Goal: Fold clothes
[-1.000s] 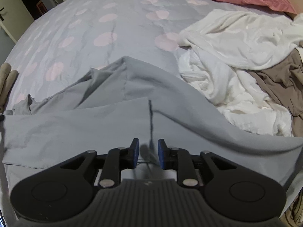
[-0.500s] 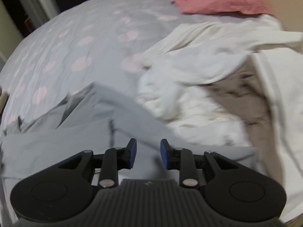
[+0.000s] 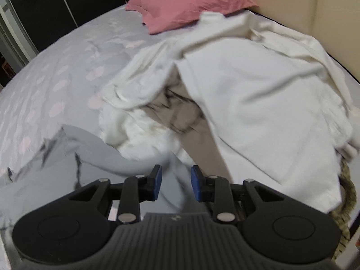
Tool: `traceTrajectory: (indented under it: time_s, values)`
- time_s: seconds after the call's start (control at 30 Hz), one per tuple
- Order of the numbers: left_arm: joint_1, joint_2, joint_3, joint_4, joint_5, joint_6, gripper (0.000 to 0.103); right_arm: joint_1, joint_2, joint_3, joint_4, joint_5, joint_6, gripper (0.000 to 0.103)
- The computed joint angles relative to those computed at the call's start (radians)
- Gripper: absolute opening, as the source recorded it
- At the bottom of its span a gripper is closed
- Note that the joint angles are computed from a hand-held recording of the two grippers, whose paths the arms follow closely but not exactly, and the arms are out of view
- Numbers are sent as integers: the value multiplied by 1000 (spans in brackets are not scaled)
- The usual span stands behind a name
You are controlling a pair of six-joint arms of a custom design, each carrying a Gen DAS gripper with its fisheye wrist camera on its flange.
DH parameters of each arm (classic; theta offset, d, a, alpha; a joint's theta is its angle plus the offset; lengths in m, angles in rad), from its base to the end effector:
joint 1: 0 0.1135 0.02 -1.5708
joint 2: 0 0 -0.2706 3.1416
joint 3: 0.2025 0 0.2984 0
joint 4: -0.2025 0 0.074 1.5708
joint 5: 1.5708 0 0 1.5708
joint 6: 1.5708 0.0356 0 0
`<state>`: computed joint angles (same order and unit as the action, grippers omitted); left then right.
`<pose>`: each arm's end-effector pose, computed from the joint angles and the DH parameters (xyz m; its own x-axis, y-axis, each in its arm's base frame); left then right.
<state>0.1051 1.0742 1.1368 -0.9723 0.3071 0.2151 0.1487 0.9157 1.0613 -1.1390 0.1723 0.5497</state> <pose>0.2451 0.0150 0.3444 -0.7488 0.1256 -0.6508 0.2502 0.9628 -0.1021 0.1939 0.0229 0.3385 -0.7345 0.4104 -0.5405 0.3874 0.9075 0.1627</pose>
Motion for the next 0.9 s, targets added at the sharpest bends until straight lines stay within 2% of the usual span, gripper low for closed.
traceTrajectory:
  time_s: [0.13,0.2,0.23,0.27,0.33,0.57,0.77,0.9]
  values:
    - [-35,-53,-17,-53,-20,-20,38,1,-33,-64,-18,13,-15,33]
    - [-42,-74,-24,-81,-10,-45,38,14,-29,-88,-12,12,-23,31]
    - [-46,-82,-26,-93,-7,-57,38,25,-26,-96,-10,16,-25,14]
    - [-50,-89,-28,-105,-5,-68,38,44,-20,-92,-16,33,-21,5]
    - [-62,-99,-29,-122,-4,-82,38,70,-11,-66,-21,50,-3,5]
    - [-110,-99,-11,-122,4,-138,38,200,47,123,54,-24,105,5]
    - [-147,-76,6,-113,30,-174,38,329,207,249,157,-92,177,5]
    - [-167,-61,18,-109,42,-173,39,395,325,314,241,-202,203,5]
